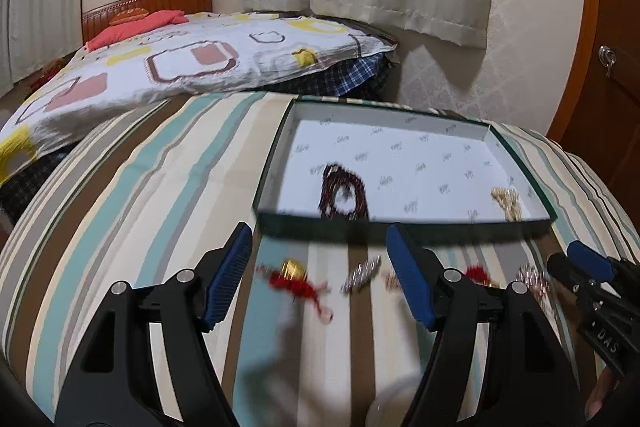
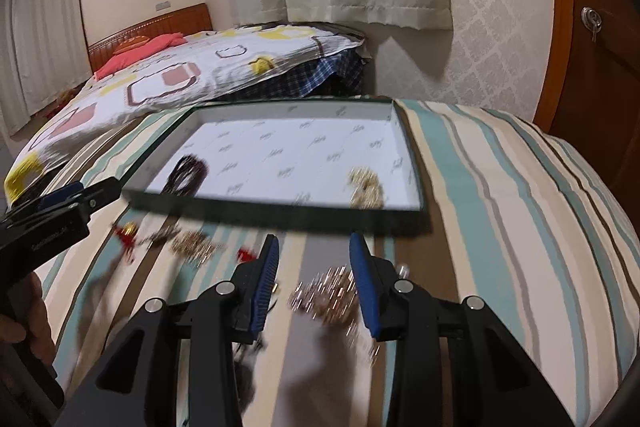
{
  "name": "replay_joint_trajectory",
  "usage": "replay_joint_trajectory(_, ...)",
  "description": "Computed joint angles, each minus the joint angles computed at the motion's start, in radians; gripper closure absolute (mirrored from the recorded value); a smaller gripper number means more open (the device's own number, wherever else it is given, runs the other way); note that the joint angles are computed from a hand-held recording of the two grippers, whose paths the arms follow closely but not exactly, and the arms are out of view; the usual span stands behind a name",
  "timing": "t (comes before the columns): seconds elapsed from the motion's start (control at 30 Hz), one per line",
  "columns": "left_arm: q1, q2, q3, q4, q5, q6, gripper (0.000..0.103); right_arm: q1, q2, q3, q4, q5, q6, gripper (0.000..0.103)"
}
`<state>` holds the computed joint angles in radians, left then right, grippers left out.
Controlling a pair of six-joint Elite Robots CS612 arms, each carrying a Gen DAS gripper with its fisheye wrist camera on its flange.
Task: Organize jewelry
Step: 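Withdraw both tools from the box toward the remaining jewelry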
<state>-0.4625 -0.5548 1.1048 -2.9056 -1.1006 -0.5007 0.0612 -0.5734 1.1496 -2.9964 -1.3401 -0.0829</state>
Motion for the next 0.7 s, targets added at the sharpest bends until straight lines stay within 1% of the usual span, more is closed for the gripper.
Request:
replay_joint_trajectory(0.2, -0.014, -0.043, 0.099, -0.021, 0.014, -0.026, 0.035, 0.001, -0.023, 0.066, -0.014, 0.020, -0.021, 0.066)
replay_joint_trajectory(0.37, -0.021, -0.066, 0.154, -0.030, 0.014, -0.057, 0.035, 0.008, -0.032, 0.102, -0.024, 0.040, -0.055, 0.066)
replay_joint_trajectory(0.5, -0.025, -0.073, 0.181, -0.053, 0.026, -0.063, 0.035, 0.011, -0.033, 0.110, -0.006, 0.060, -0.080, 0.066)
replay_joint_trajectory(0.6, -0.028, -0.076, 0.190, -0.051, 0.012, -0.072, 0.034, 0.014, -0.031, 0.106, 0.015, 0.063, -0.088, 0.066)
replay_joint_trajectory(0.7, -0.033, -0.077, 0.195, -0.054, 0.005, -0.064, 0.034, 0.015, -0.030, 0.103, 0.041, 0.061, -0.092, 0.071)
